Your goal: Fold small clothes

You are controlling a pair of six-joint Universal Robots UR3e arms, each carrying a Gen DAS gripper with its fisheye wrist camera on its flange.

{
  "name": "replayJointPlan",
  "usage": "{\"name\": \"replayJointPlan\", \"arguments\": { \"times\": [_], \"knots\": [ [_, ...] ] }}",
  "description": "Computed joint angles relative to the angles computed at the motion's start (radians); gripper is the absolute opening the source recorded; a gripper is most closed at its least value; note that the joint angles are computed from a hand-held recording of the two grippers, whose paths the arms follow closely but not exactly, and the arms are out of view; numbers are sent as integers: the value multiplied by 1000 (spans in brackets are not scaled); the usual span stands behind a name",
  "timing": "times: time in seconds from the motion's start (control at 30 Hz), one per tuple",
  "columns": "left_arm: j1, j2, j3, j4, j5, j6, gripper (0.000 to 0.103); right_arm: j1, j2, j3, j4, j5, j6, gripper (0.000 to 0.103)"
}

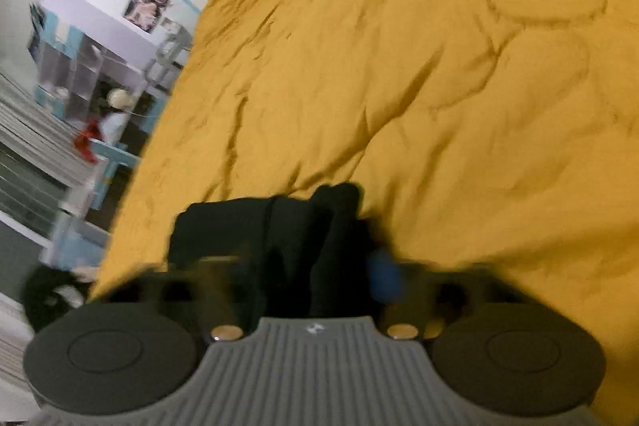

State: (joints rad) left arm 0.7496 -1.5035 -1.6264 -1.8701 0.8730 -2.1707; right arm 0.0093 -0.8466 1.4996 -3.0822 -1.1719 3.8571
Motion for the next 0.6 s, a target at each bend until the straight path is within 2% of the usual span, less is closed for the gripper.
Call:
{"name": "replayJointPlan", "arguments": {
  "times": [0.07,0.13,0.2,0.3,0.43,0.5,0.53,0.6],
  "knots": [
    [-3,-2,2,4,0,3,53,-1,0,-36,49,-11,-19,18],
    [3,3,-1,-2,-1,14,53,8,19,-69,72,-60,-20,20],
    [4,6,-4,1,0,18,54,-6,53,-69,43,-41,21,27],
    [3,7,-1,1,2,16,54,-33,71,7,-98,11,115,35],
    [0,12,24,-18,1,17,54,-46,8,115,-187,27,171,57],
    [31,0,70,-120,-30,73,54,-55,-40,167,-210,32,154,65],
    [54,-35,124,-224,-44,121,54,-68,-68,205,-226,47,140,67],
    [84,-108,214,-381,-52,180,63,-108,-126,289,-263,98,118,71]
  ]
}}
